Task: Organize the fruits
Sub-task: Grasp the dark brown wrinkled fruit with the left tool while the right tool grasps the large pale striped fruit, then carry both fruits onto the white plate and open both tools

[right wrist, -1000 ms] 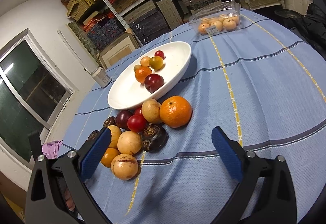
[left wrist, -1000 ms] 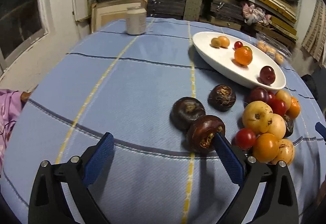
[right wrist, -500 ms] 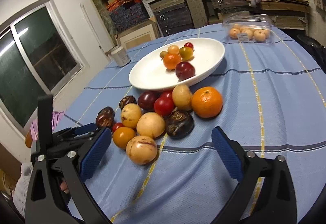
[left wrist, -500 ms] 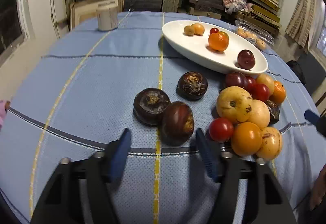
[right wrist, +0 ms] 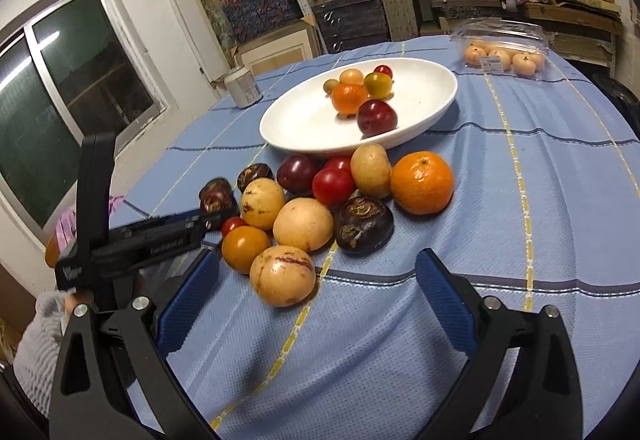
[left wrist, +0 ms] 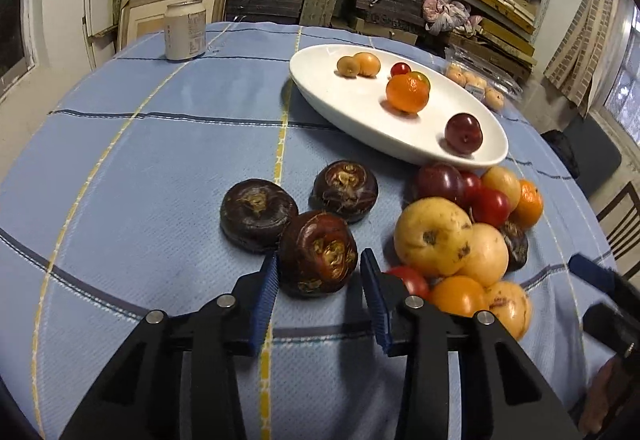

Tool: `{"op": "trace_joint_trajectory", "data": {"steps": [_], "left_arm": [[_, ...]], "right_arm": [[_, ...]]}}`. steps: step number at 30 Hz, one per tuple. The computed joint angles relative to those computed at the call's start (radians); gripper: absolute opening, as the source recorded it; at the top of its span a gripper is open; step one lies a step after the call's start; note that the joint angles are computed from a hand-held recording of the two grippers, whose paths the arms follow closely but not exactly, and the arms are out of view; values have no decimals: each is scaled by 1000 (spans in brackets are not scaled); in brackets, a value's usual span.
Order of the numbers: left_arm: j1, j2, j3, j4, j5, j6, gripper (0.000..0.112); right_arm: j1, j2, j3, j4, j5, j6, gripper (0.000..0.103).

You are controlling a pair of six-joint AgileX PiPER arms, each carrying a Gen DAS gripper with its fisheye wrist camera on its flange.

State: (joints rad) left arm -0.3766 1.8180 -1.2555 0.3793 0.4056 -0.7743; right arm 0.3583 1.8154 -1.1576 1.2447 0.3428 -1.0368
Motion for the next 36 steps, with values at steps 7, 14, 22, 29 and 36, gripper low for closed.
{"op": "trace_joint_trajectory", "data": {"steps": [7,14,22,29,36], "left_arm": [[24,22,-29,-69,-18,57,42],[22,5,-6,-45,-35,45,38],[1,-68,64,53,-70,-44,38],[-16,-74,65,35,-70,-12,38],[-34,-80,75,113,-71,-85,38]], "right_arm": [[34,13,-7,-78,-13,41,97],[48,26,-15,-128,-9,77,85],[98,67,-67,-319,4,244,66],[107,118,-134,-423,25,376,49],[87,124,-134,-328,62,276,45]]}}
